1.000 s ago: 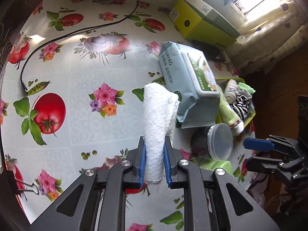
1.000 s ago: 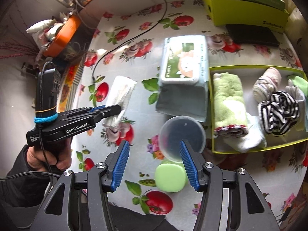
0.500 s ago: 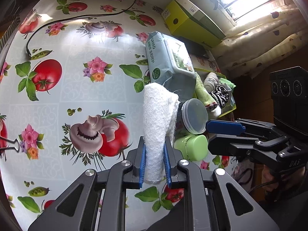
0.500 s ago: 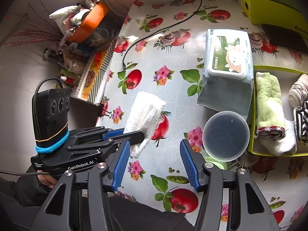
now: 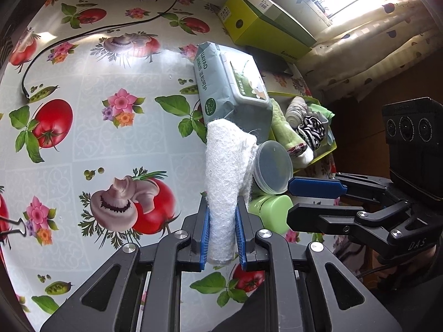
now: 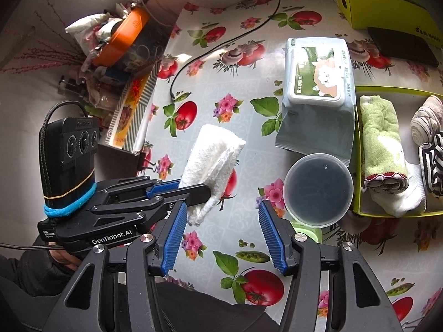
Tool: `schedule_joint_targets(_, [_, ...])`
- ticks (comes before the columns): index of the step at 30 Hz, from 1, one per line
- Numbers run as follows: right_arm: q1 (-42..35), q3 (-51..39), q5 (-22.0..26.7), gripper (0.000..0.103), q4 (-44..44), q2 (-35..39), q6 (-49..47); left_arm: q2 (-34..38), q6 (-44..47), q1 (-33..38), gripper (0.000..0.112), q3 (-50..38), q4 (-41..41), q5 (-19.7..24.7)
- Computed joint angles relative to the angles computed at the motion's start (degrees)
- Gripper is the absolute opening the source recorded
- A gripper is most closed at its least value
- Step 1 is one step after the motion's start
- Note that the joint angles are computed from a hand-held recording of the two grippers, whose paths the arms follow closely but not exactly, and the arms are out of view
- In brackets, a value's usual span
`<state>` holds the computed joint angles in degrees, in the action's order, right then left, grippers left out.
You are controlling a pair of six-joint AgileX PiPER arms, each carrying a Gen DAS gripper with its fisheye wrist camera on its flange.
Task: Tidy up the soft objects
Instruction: 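Lift and carry the white towel with the left tool toward the lid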
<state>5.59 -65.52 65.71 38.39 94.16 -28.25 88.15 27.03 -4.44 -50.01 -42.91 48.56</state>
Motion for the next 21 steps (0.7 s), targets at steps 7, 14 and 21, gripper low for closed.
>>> schedule_joint_targets(7, [-0.77,0.39,0.41,0.055,1.92,0.6,-2.0,-0.43,-3.3,-0.76,0.017,-1.05,3.23,0.21])
schedule_joint_targets(14, [-3.1,0.81,1.0,0.054,2.68,0.39,-3.43,0.38,-6.15,-3.19,0.017,-2.72,4.69,0.1])
schedule_joint_targets(21, [-5.96,1.2,1.05,0.054,3.36,-0.23,-4.27,1.77,-7.73,-5.55,0.017,-6.28,5.96,0.55])
